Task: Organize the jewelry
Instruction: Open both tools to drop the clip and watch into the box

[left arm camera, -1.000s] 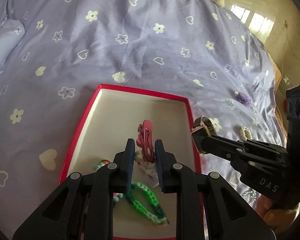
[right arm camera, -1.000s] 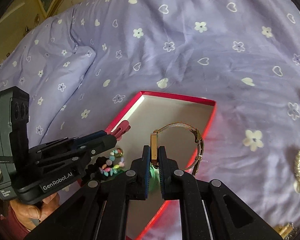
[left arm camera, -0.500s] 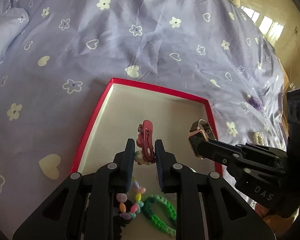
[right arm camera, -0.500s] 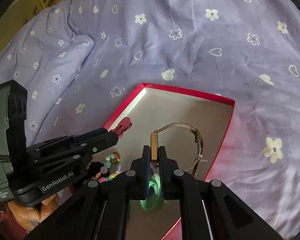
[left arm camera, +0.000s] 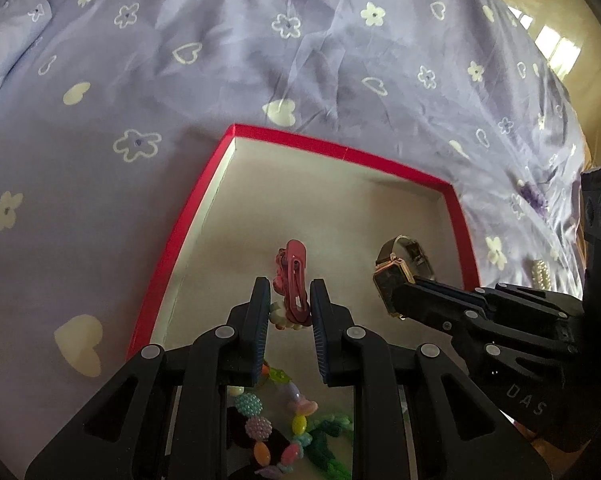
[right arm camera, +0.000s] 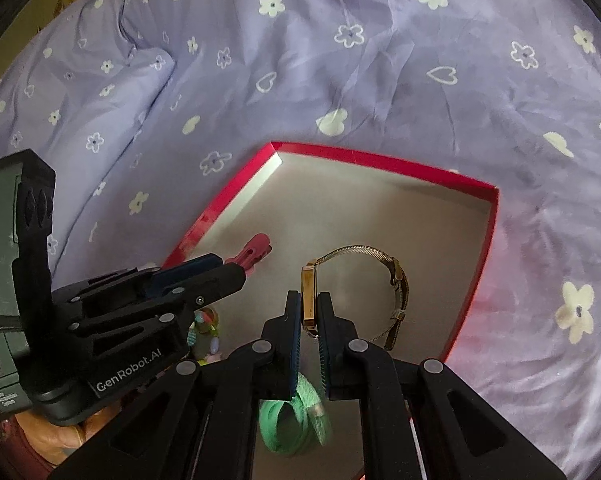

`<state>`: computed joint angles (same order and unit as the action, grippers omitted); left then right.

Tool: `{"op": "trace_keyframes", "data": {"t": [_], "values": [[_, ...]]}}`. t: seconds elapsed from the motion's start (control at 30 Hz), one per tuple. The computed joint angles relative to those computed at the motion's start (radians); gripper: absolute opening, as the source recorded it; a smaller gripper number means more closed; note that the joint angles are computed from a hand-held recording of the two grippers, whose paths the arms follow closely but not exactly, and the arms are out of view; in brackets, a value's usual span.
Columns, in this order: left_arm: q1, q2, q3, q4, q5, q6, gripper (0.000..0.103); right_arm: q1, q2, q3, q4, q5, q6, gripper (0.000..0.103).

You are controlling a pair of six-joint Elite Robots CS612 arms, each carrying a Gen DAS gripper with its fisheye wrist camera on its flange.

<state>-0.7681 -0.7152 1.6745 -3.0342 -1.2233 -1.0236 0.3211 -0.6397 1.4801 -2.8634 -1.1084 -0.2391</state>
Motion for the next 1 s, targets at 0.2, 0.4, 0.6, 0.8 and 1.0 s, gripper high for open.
{"op": "trace_keyframes", "data": {"t": [0.2,0.4,0.6,0.8,1.0], "values": [[0.006,0.007,-0.006,0.011,-0.026,-0.006,0.018,0.001,0.004,-0.006,0.024,-0.010,-0.010,0.008],[0.009,0.009,-0.013,0.031,-0.041,-0.003,0.018,0.002,0.005,-0.009,0.035,-0.006,-0.010,0.011],[0.009,0.008,-0.019,0.058,-0.056,-0.001,0.019,0.001,0.007,-0.011,0.040,-0.001,-0.010,0.013],[0.004,-0.010,-0.005,0.072,-0.032,-0.025,0.034,-0.011,-0.008,0.012,0.005,0.028,0.025,0.026],[-0.013,-0.040,0.028,0.055,0.010,-0.044,0.038,-0.045,-0.054,0.091,-0.100,0.091,0.081,0.032]]}}
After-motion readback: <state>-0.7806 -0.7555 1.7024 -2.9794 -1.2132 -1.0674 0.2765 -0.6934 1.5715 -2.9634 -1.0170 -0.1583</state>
